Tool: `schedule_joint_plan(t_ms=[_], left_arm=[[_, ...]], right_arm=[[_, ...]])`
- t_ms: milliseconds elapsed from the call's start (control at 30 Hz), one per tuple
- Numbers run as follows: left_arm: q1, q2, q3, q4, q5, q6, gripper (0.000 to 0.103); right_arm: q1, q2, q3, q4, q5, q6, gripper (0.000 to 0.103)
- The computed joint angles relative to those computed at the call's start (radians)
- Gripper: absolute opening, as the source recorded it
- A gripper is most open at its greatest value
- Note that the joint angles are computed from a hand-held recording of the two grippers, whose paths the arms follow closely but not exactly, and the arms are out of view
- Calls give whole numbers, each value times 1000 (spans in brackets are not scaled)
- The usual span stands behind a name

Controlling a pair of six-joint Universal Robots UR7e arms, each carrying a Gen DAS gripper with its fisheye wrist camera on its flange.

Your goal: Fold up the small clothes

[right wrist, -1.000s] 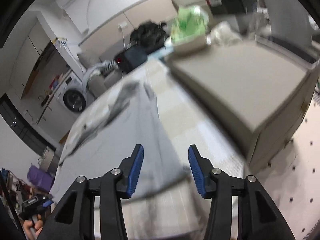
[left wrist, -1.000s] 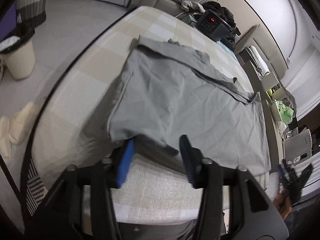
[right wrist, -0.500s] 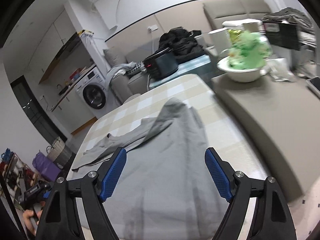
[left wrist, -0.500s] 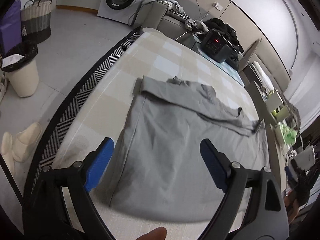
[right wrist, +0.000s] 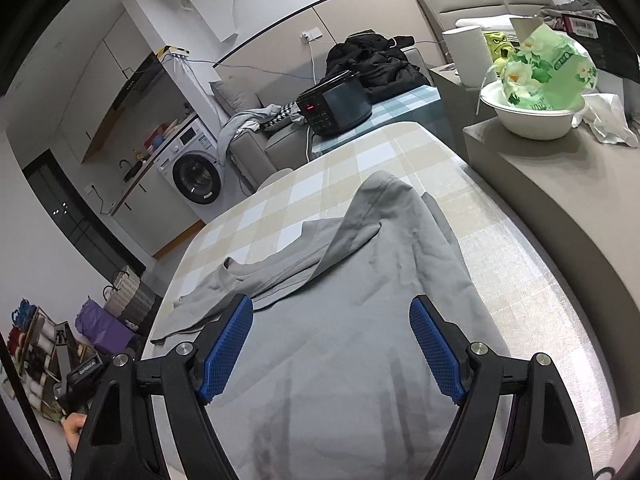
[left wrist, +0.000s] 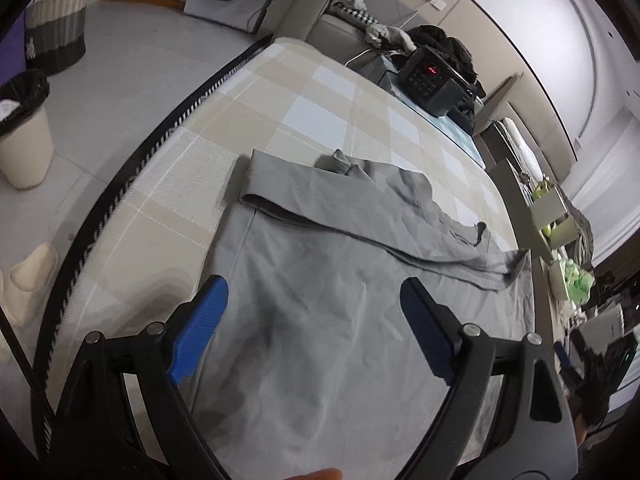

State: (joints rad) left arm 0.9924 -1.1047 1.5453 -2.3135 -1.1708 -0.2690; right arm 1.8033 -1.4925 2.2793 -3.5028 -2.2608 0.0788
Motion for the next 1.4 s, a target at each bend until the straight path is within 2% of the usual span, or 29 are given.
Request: schedule_joint_plan(t_ms=[133,200,233,333,433,467,500,633,767,833,933,1000,1033,1100,1167,1300,1333,1400], left_arm=[[34,51,-63,2,-49,-34,79],[55,84,-106,11,-80,-61,70],[61,97,-121,12,-82,-72,68],[78,145,-177,33,-71,-111,51],[87,172,-202,12,-52,-128,23],[92,178,-211,-1,-64,-123,6],[97,186,-222,-7,-81,-122,0],[98,219,-281,-31,-109,-111,0],[84,295,-428,-16,-103,-87,0],[81,358,-542,50,-91,-91,0],[84,492,-782,254,-40,-129,1],[88,568,-911,365,-9,-140,7],[87,575,-915,364,9,-139,11],[76,562,-872,316,62,-115,31],[64,522,-784,250,96,-82,42],[24,423,-590,110,149,20,43],[11,387,-530,83,140,37,43],[-9,328,-432,57,71,87,43]], right_arm=[[-9,-14,24,-32,11,21,82],[-13,-21,26,-28,8,42,82],[-17,-28,29,-23,19,40,82],[-4,-18,25,-47,-3,22,82],[-6,-23,25,-44,3,9,82],[-6,-23,25,-48,-2,6,82],[-7,-23,26,-53,-4,4,82],[-22,-33,33,-48,7,15,82],[-33,-37,36,-39,4,31,82],[-36,-37,37,-37,4,34,82],[-39,-34,36,-30,-4,35,82],[-44,-36,36,-19,0,41,82],[-45,-36,36,-16,-1,41,82],[-48,-37,37,-12,0,43,82],[-59,-42,40,-3,19,44,82],[-94,-52,41,48,81,69,82],[-105,-55,39,65,107,78,82],[-125,-48,24,95,162,84,79]])
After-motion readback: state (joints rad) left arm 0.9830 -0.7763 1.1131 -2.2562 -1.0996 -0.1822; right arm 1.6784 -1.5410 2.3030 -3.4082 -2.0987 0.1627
